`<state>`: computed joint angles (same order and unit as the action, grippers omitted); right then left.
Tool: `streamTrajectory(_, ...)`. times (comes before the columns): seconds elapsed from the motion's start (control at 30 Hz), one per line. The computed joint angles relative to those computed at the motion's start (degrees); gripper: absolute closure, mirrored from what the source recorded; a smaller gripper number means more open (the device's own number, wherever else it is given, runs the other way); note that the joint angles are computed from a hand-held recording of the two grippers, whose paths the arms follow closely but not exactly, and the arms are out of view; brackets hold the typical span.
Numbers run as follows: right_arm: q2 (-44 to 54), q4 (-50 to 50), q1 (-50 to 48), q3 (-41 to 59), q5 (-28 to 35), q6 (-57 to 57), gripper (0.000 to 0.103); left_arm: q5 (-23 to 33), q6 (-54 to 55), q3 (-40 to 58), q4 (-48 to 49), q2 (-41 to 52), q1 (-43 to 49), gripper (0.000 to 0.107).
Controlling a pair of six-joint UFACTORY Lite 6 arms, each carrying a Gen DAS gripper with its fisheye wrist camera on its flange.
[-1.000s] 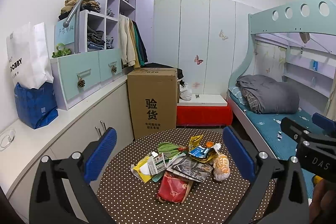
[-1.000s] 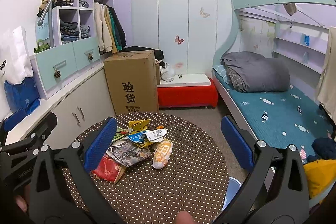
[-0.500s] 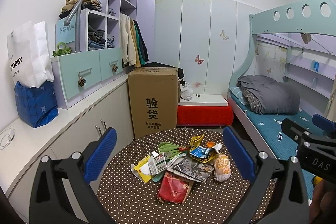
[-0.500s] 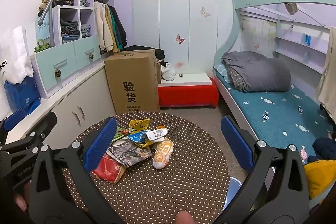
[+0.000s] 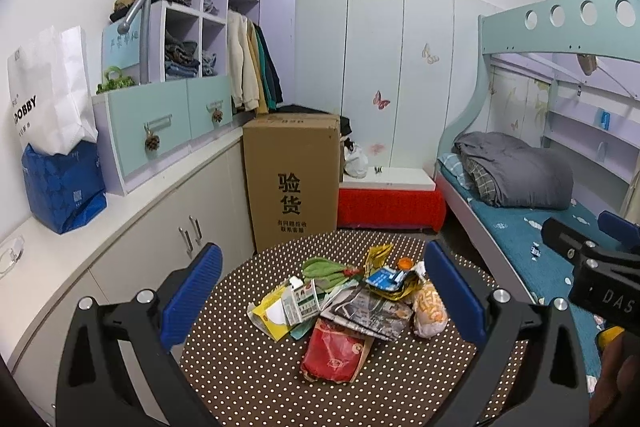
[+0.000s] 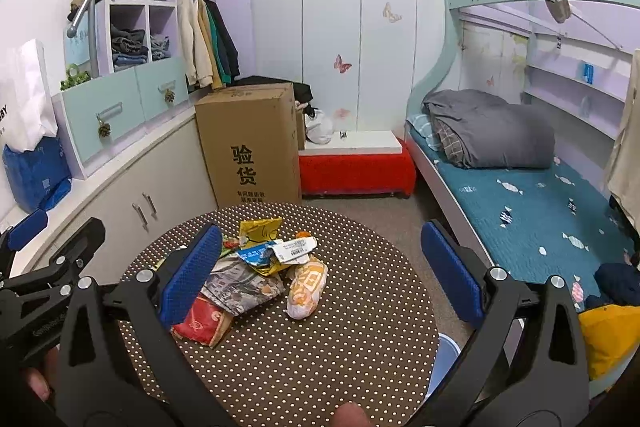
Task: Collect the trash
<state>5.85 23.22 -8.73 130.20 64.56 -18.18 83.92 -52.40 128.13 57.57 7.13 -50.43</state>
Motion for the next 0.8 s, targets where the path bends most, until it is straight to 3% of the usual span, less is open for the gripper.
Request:
streamTrajectory(0.37,3.9,-6.9,3.5,-13.0,-6.3,0.4,0.005,-15.0,-3.0,-29.3,-11.6,-12.4,13.4,0.008)
streamTrajectory(0.8,10.1,-8.2,7.4,-16.9,-6.9,-0.1,0.005,-28.8,-0.2,-48.1,-18.6,-17.0,19.7,0.008)
